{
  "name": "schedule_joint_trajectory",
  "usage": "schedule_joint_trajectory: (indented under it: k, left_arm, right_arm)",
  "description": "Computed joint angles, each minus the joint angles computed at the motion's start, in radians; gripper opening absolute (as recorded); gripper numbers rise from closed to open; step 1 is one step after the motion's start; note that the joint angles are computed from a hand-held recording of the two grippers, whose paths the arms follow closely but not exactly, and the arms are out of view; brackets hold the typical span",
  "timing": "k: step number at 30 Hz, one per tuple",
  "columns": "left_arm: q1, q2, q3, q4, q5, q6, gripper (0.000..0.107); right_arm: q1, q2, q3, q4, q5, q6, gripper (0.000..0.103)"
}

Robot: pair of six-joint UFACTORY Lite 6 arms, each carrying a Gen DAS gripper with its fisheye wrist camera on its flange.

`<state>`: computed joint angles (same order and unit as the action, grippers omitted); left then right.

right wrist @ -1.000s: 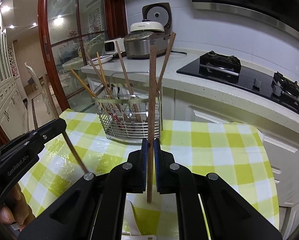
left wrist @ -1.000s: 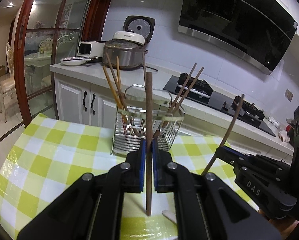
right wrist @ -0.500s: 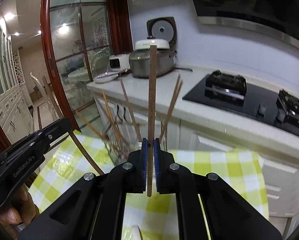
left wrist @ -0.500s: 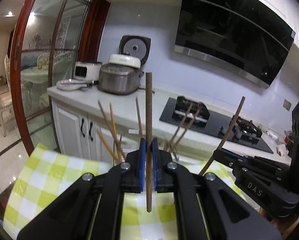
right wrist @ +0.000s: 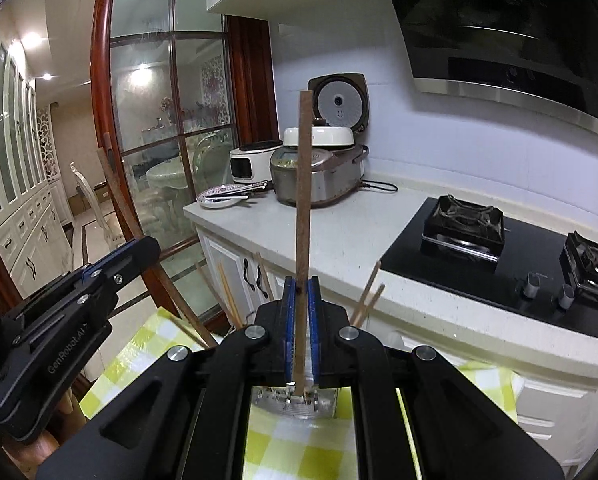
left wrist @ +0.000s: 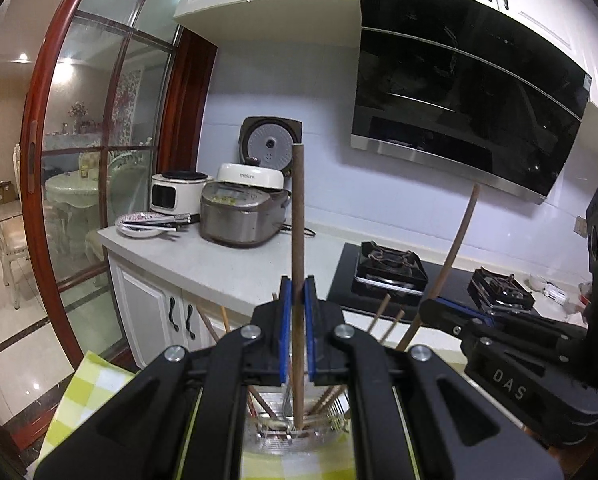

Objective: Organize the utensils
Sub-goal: 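Lift both chopsticks upright and carry them over the wire rack, then drop both chopsticks into the wire rack by opening both grippers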

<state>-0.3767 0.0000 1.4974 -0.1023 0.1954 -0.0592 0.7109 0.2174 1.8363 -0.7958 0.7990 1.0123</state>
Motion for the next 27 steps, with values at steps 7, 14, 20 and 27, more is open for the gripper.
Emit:
schedule_joint_trajectory:
  k: [7,14,20,27]
  left_arm:
    - [0.005,0.059,0.010,0.163,-0.069,-0.172,0.006]
    - [0.014,0.143,0.021,0.200,-0.108,-0.226,0.006]
    - [0.017,0.204,0.028,0.235,-0.131,-0.259,0.006]
    - [0.021,0.272,0.037,0.244,-0.146,-0.278,0.006]
  right_arm:
    - [-0.058,0.047,0.007,-0.010,-0.081,0.021,0.007]
    - [-0.105,0.061,-0.064,-0.049,-0.166,0.092,0.007]
    - [-0.124,0.090,-0.112,-0.062,-0.213,0.120,0.007]
    - [-0.143,0.117,-0.165,-0.081,-0.266,0.152,0.007]
